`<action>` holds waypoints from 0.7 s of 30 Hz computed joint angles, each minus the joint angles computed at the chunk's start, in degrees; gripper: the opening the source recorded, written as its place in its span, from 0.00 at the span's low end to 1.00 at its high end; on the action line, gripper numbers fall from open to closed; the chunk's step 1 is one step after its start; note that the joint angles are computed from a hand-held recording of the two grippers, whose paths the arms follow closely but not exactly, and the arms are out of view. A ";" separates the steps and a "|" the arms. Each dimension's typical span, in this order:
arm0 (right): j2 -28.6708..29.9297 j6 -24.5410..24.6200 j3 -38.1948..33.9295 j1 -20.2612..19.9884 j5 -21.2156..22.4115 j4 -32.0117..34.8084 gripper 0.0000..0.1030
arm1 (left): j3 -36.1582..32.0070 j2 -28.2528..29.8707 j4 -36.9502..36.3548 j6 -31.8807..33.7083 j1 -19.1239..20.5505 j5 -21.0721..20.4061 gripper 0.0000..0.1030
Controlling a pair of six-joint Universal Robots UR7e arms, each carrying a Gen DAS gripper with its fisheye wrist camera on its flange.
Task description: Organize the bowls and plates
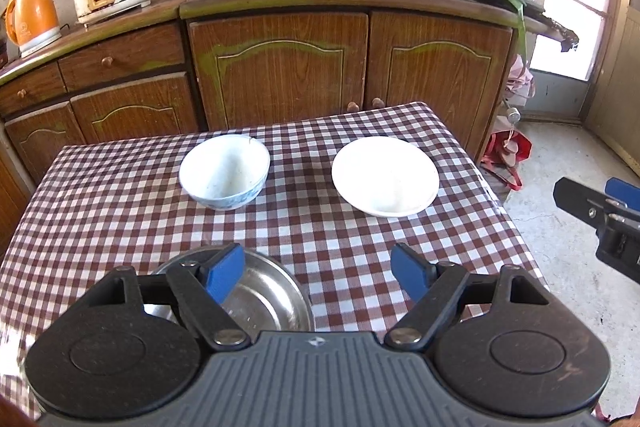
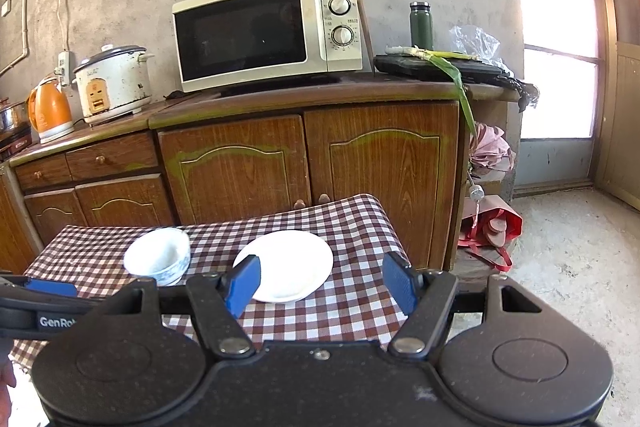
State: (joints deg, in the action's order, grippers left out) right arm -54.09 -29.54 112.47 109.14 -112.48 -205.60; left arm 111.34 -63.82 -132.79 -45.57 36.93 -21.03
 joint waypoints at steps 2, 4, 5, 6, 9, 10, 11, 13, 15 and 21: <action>0.79 -0.31 -1.19 -0.55 0.44 0.38 0.77 | -0.92 1.12 -1.21 1.45 0.71 0.12 0.80; 1.77 -0.52 -2.52 -1.06 0.47 0.90 0.77 | -1.68 2.21 -3.31 3.15 1.51 0.05 0.80; 2.15 -0.54 -3.17 -1.29 0.51 1.34 0.77 | -2.15 2.69 -3.81 3.71 1.95 -0.06 0.80; 2.57 -0.57 -3.83 -1.61 0.67 1.74 0.77 | -2.65 3.23 -4.36 4.33 2.41 -0.13 0.80; 4.19 -0.78 -5.90 -2.42 0.60 2.45 0.77 | -3.92 4.66 -6.24 6.56 3.65 -0.05 0.80; 4.68 -0.83 -6.47 -2.76 0.76 2.67 0.77 | -4.33 5.11 -6.65 7.09 4.08 -0.07 0.80; 5.19 -0.85 -7.23 -3.08 0.81 3.09 0.77 | -4.84 5.60 -7.02 7.72 4.59 -0.19 0.80; 6.35 -0.57 -8.76 -3.69 0.50 3.98 0.77 | -5.80 6.62 -8.17 9.16 5.59 -0.45 0.80; 7.29 0.02 -10.21 -4.33 0.85 5.16 0.77 | -6.75 7.73 -10.13 11.40 6.70 -0.95 0.80; 11.14 -1.04 -15.19 -5.61 1.68 7.54 0.77 | -9.71 10.86 -13.09 15.52 9.52 -0.37 0.81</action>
